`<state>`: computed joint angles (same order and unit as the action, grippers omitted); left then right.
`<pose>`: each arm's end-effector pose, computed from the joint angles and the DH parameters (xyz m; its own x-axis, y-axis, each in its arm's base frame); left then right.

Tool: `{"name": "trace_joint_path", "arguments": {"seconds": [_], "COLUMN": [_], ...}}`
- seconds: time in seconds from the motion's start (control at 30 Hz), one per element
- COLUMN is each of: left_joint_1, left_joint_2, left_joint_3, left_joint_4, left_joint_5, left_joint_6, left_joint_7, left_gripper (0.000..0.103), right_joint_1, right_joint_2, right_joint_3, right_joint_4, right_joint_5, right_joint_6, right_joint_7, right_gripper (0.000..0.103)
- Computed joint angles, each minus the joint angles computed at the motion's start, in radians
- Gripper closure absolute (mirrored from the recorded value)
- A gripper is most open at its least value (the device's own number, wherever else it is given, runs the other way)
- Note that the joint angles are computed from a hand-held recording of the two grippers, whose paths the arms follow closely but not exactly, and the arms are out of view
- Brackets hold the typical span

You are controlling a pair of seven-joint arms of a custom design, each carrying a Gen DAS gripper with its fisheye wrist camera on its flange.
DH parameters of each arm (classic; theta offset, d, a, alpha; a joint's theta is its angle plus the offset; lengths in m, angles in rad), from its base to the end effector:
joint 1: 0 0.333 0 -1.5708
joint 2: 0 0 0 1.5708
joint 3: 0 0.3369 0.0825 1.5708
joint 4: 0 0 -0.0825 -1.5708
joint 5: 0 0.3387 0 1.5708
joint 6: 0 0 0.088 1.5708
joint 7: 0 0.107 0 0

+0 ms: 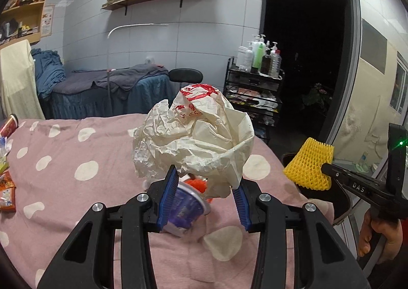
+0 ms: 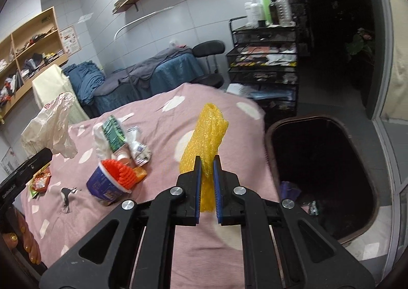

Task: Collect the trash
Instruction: 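Carry the yellow foam mesh to the brown bin and open the right tool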

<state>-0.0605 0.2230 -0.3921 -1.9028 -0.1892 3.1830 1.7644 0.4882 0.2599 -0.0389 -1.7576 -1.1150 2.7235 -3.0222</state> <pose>0.5742 -0.2319 0.5655 -0.4239 -0.9024 0.0768 -0.4613 0.1421 -0.8758 0.5562 0.3081 0.5223 -0.1909 -0.9423 -0.2750 -0.5182 0.3347 -0.7871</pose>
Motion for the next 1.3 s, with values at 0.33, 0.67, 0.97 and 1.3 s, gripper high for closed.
{"name": "trace_joint_path", "arguments": {"seconds": [0.33, 0.67, 0.97, 1.3], "left_joint_1": [-0.052, -0.160, -0.236, -0.297], "left_joint_2": [0.082, 0.153, 0.207, 0.247], "left_joint_3": [-0.074, -0.032, 0.017, 0.052], "left_joint_4": [0.091, 0.207, 0.300, 0.362], "left_joint_5": [0.038, 0.075, 0.082, 0.127], "left_joint_6": [-0.043, -0.140, -0.246, -0.308], "left_joint_7": [0.103, 0.146, 0.125, 0.103], "left_gripper": [0.061, 0.061, 0.061, 0.061], "right_joint_1": [-0.067, -0.163, -0.190, -0.168], "right_joint_2": [-0.136, -0.187, -0.115, -0.087], "right_joint_3": [0.030, 0.069, 0.051, 0.000], "right_joint_4": [-0.172, -0.278, -0.274, -0.298], "right_joint_5": [-0.107, -0.039, 0.043, 0.076], "right_joint_6": [-0.138, -0.223, -0.152, -0.064], "right_joint_7": [0.184, 0.185, 0.107, 0.139], "right_gripper": [0.093, 0.093, 0.093, 0.030]}}
